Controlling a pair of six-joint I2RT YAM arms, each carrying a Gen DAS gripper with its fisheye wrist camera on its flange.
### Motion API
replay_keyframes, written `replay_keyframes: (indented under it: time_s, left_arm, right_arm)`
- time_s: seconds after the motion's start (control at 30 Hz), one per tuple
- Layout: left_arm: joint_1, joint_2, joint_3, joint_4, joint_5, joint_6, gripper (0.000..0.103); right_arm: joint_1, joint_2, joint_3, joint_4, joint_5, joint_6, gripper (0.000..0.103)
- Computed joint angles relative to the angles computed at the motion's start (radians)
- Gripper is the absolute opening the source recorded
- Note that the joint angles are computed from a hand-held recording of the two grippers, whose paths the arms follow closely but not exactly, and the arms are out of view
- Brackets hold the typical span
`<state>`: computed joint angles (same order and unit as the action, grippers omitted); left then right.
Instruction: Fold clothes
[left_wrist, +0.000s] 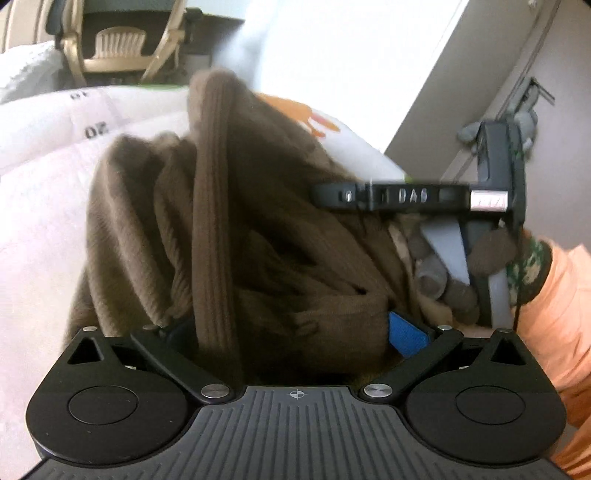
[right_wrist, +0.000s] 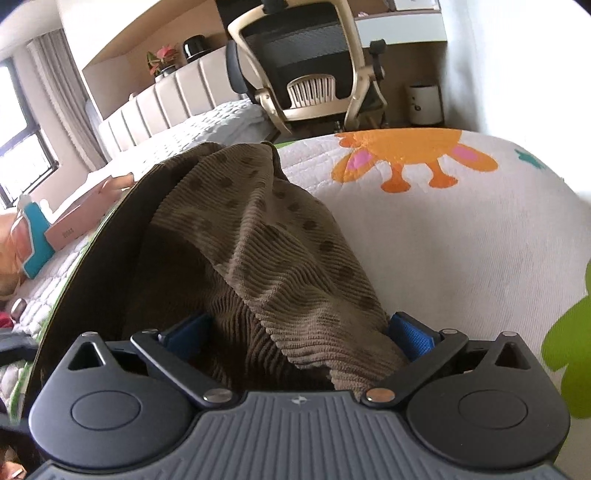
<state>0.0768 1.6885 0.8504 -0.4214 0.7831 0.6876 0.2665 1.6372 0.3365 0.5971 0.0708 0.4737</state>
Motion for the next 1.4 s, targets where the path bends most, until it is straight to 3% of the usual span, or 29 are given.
replay_keyframes:
  time_s: [0.2,0.3,0.33,0.37,0.47,0.53,0.6,0.67,0.73,0.87,0.9,0.97,1.03,1.07,1.1,1.17,1.2,1.23,1.33,1.4]
  left_arm:
    - [0.029,-0.075,-0.015,0.18,-0.04,-0.133,0.103]
    - [0.026,-0.053,-0.003,0.171,-0.086,-0.076,0.1]
    - [0.019,-0.046,0.004,0.15,-0.091,-0.054,0.094]
    - [0.014,-0.041,0.014,0.119,-0.092,-0.028,0.08]
    - [-0.004,-0.039,0.021,0.1,-0.103,-0.012,0.071]
    - [-0.02,-0.038,0.02,0.11,-0.115,-0.02,0.07]
    - [-0.035,-0.031,0.019,0.136,-0.125,-0.048,0.06]
    - [-0.047,-0.023,0.022,0.158,-0.133,-0.072,0.027]
    - [-0.05,-0.029,0.029,0.2,-0.16,-0.104,0.01]
    - [-0.033,-0.028,0.083,0.27,-0.207,-0.18,0.006]
    - [-0.024,-0.021,0.108,0.272,-0.214,-0.199,0.006]
    - [-0.007,-0.005,0.156,0.265,-0.221,-0.223,0.006]
    - [0.014,0.03,0.232,0.162,-0.155,-0.205,0.007]
    - [0.024,0.053,0.279,0.092,-0.11,-0.186,0.014]
    - [0.03,0.076,0.323,0.023,-0.067,-0.164,0.022]
    - [0.022,0.115,0.387,-0.082,0.003,-0.116,0.069]
    - [0.005,0.117,0.383,-0.082,0.009,-0.102,0.077]
    - [-0.018,0.117,0.372,-0.073,-0.001,-0.088,0.081]
    - [-0.086,0.136,0.336,-0.058,-0.063,-0.042,0.082]
    - [-0.133,0.155,0.302,-0.025,-0.126,-0.016,0.077]
  right_arm:
    - [0.017,-0.051,0.022,-0.111,0.013,0.003,0.103]
    - [0.088,-0.182,-0.045,-0.127,0.152,-0.026,0.103]
    - [0.124,-0.24,-0.074,-0.135,0.212,-0.039,0.103]
    - [0.165,-0.31,-0.104,-0.152,0.27,-0.057,0.103]
    - [0.27,-0.527,-0.167,-0.271,0.387,-0.093,0.103]
    - [0.322,-0.64,-0.188,-0.358,0.396,-0.081,0.101]
    - [0.358,-0.685,-0.189,-0.407,0.344,-0.069,0.09]
    - [0.404,-0.63,-0.173,-0.391,0.289,-0.054,0.084]
    - [0.451,-0.483,-0.141,-0.292,0.26,-0.067,0.084]
    - [0.466,-0.171,-0.009,-0.21,0.217,-0.178,0.082]
    - [0.458,-0.138,0.016,-0.235,0.221,-0.215,0.077]
    - [0.396,-0.175,0.021,-0.284,0.184,-0.278,0.039]
    - [0.326,-0.226,0.03,-0.345,0.145,-0.341,0.025]
    - [0.276,-0.28,0.037,-0.385,0.147,-0.371,0.019]
    - [0.229,-0.317,0.05,-0.407,0.185,-0.419,0.018]
    - [0.112,-0.356,0.087,-0.406,0.261,-0.537,0.013]
    - [0.045,-0.351,0.11,-0.379,0.289,-0.594,0.012]
    - [-0.038,-0.307,0.142,-0.327,0.308,-0.636,0.011]
    - [-0.242,-0.098,0.268,-0.153,0.375,-0.678,0.011]
    - [-0.348,0.035,0.385,-0.173,0.333,-0.599,0.012]
